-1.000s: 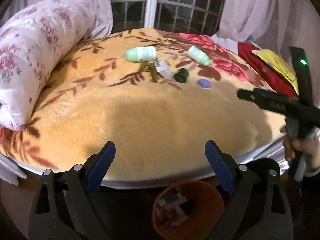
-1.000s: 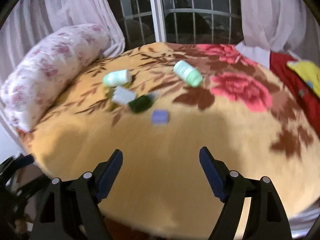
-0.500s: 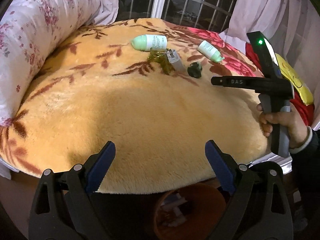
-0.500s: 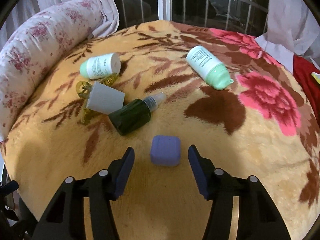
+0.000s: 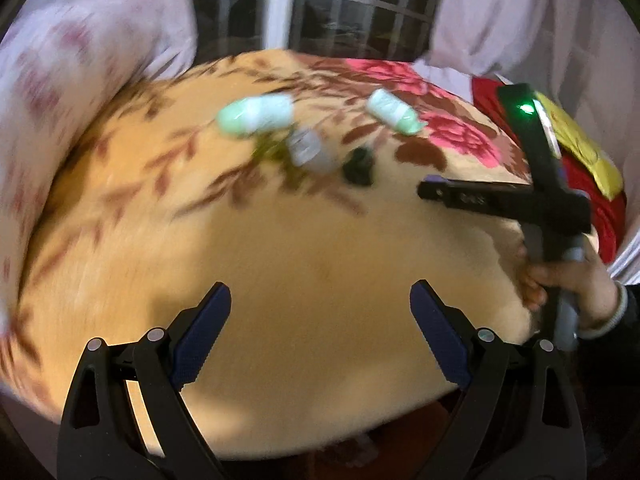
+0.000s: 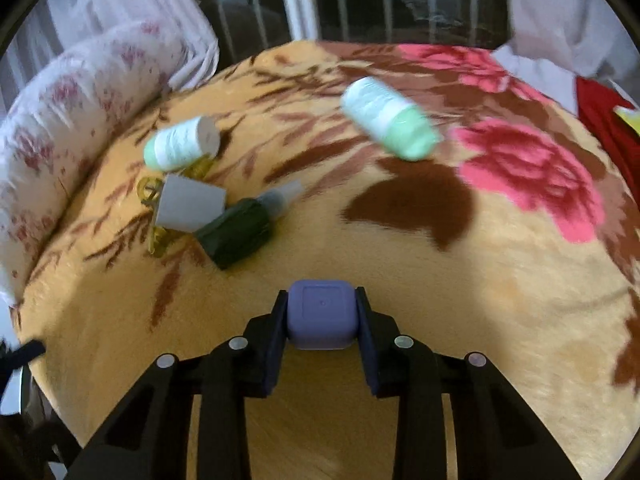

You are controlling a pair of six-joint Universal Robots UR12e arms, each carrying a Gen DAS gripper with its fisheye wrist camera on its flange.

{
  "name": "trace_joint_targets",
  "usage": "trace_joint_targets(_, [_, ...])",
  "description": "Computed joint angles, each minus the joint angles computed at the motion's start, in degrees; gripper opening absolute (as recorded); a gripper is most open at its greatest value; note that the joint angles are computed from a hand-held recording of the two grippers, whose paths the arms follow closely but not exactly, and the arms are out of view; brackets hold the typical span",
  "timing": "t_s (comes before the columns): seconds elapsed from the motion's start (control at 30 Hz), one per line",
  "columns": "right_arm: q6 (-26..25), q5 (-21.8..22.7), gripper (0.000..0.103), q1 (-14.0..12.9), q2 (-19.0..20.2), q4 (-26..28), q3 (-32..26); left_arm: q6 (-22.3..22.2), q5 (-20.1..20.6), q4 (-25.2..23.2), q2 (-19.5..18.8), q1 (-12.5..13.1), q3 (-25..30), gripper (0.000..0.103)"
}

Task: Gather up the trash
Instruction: 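Grasp the lavender square box with the right gripper, then grasp the dark green dropper bottle with the left gripper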

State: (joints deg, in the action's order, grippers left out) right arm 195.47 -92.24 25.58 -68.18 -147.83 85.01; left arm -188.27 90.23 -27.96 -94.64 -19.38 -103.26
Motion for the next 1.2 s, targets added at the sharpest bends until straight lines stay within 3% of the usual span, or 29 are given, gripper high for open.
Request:
trace_joint_targets(0.17, [2.98,-0.81,0.032,-2.28,-5.05,-4.21,6.7,7.85,-3.78,-2.6,-6.21,-0.64,8.12,0.089])
trace_joint_targets(0.3, [5.1,-1.91,0.032,-3.66,-8.66,-7.55,11.78,8.79,-6.49,-8.75,-12.07,-0.23,16.27,0.089])
trace_joint_targets(0.47, [7.85,-0.62,0.032,-5.51,-12.03,-10.04,16.6,9.62,-4.59,-16.71,-17.16,-0.33,23.09,0.089])
trace_joint_targets(0.57, [8.84,0.2,0.032,-6.15,-12.89,-11.41,18.26,12.07,-3.29,-17.8,-18.63,-0.69,24.58,0.087])
trace_joint_targets(0.63, [9.47,0.87,0.032,-6.46,-13.22,-12.39,19.14,13.47,-0.02,-19.26,-19.48,-1.49,25.57,0.071])
trace_joint_targets(0.67, [9.81,1.21,0.032,-6.48,-13.35,-12.8,19.49,13.94,2.08,-20.35,-19.84,-1.95,25.94,0.068])
trace_joint_targets(0.73, [10.28,1.79,0.032,-6.62,-13.49,-13.6,19.96,15.1,2.05,-18.51,-19.32,-1.95,24.87,0.057])
trace_joint_targets(0.8, [10.56,2.01,0.032,-6.63,-13.53,-14.48,20.3,16.45,1.42,-17.44,-18.64,-1.82,23.78,0.039])
trace_joint_targets(0.93, [11.54,2.27,0.032,-6.59,-13.48,-15.5,20.61,16.42,1.47,-15.48,-17.84,-1.83,22.16,0.038])
trace_joint_targets(1.2, [10.97,2.7,0.032,-5.49,-14.22,-16.17,21.1,9.77,2.34,-9.71,-13.63,-2.86,17.35,0.038])
